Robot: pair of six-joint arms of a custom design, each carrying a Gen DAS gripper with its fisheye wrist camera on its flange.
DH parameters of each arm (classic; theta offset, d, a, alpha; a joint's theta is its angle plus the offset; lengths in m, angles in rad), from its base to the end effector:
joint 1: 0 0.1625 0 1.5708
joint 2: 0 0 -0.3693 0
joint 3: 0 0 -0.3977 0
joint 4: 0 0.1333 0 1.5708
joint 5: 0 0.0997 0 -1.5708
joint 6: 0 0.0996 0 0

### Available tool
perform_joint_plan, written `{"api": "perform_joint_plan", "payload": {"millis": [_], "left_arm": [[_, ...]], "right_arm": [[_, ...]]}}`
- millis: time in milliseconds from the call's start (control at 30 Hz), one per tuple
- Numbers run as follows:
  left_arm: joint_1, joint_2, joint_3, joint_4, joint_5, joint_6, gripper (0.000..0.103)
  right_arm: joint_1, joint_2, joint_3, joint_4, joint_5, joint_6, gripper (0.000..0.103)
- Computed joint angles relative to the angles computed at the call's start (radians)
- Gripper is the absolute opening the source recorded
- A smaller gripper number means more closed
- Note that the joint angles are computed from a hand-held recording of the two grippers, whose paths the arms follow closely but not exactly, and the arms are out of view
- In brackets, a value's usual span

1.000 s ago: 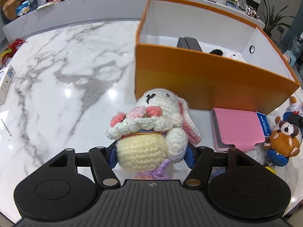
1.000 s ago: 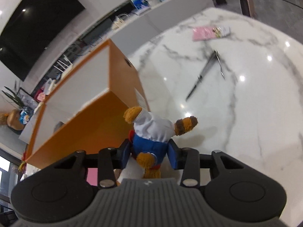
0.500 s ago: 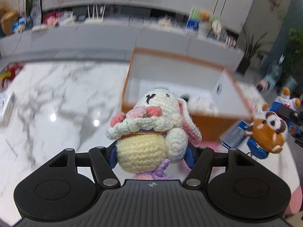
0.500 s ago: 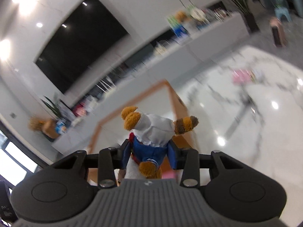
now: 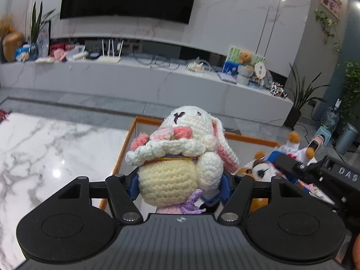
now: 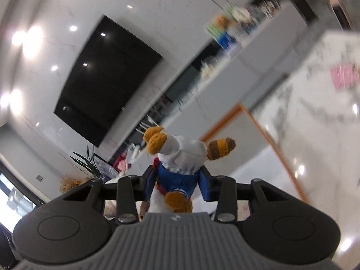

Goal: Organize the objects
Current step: 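Lower both plush toys into the orange box and open both grippers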

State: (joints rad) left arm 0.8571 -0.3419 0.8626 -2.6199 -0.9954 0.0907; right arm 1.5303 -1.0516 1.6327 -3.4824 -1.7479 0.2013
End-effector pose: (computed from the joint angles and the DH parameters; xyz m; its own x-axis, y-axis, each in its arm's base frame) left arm -0.3958 -0.7435 0.0666 -0.7593 0.3996 -0.5137 0.6367 0.6192 -0.4595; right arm 0.0900 -0.6388 0.3383 -0.9550 0.2541 -0.1531 0.2047 0.1908 -0.9600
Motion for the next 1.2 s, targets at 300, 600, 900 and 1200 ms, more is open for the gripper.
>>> {"api": "perform_joint_plan", "payload": {"millis": [300, 600, 900, 1200], "left_arm": [[0.0, 0.029, -0.016, 0.111, 0.111, -0.086, 0.076], [-0.029, 0.015, 0.008, 0.165, 0.237, -0.146, 0.077], [-0.025, 0.02, -0.013, 0.201, 0.218, -0.165, 0.082], [-0.03, 0.014, -0.014, 0.196, 0.225, -0.156, 0.085]], "right_arm": [[0.046, 0.088, -0.114, 0.158, -0.187, -0.172, 0.043], [0.087, 0.092, -0.101, 0.236, -0.253, -0.329, 0.044], [0.091, 0.121, -0.123, 0.199, -0.346, -0.395, 0.061], [0.095, 0.118, -0.131, 0.181, -0.377, -0.418, 0.082]]}}
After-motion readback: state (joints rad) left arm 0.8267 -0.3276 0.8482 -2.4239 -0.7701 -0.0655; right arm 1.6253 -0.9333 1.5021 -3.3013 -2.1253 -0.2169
